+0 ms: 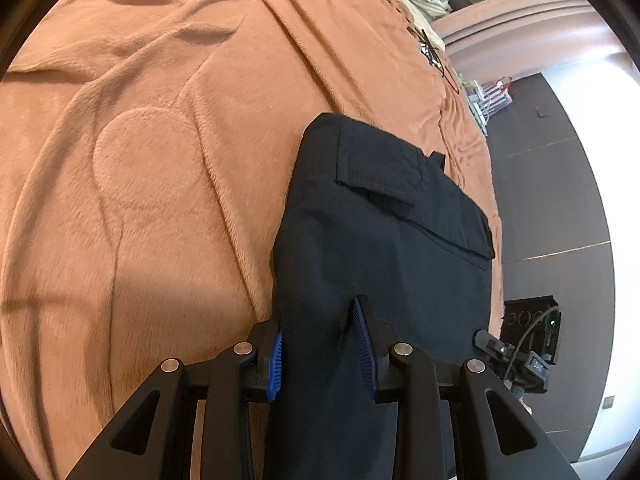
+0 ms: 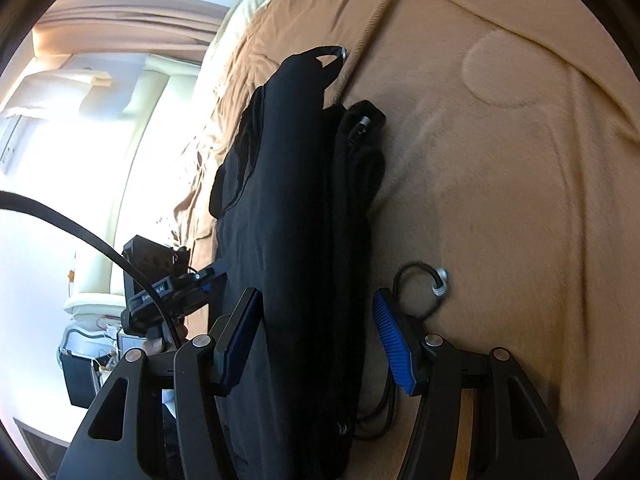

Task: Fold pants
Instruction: 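Grasp the folded pants with the left tool while the right tool closes beside it, then lift the folded black pants with both tools pinching the bundle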

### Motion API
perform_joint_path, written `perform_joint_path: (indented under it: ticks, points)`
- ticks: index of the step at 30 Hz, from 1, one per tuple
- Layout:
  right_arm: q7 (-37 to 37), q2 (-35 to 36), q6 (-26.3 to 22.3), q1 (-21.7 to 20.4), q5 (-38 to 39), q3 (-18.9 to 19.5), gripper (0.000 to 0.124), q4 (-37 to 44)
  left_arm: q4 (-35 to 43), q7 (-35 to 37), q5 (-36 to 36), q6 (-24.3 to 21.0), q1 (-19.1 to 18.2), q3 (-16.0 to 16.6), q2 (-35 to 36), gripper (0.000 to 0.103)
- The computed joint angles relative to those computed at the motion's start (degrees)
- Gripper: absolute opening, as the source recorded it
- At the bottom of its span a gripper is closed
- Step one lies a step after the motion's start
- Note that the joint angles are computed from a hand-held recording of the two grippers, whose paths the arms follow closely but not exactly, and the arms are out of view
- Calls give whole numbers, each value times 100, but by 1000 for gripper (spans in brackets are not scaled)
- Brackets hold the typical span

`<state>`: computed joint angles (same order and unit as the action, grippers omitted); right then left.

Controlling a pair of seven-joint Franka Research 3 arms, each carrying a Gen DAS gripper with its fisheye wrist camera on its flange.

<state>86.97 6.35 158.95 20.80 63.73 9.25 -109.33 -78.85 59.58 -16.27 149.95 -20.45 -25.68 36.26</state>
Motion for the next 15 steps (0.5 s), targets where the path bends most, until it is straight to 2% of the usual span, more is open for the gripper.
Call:
perform_joint_path:
  ticks: [6, 12, 15]
  points:
    - [-73, 210, -114, -66, 49, 19, 56, 267, -135, 359, -343, 310, 249, -271, 49, 36]
    - [-346, 332, -170, -128, 182, 73, 56, 406, 57, 663, -584, 487, 370, -449, 262, 39]
    - [-303, 254, -129, -108, -26, 57, 44, 307, 83, 791, -681, 577, 417, -519, 306, 37]
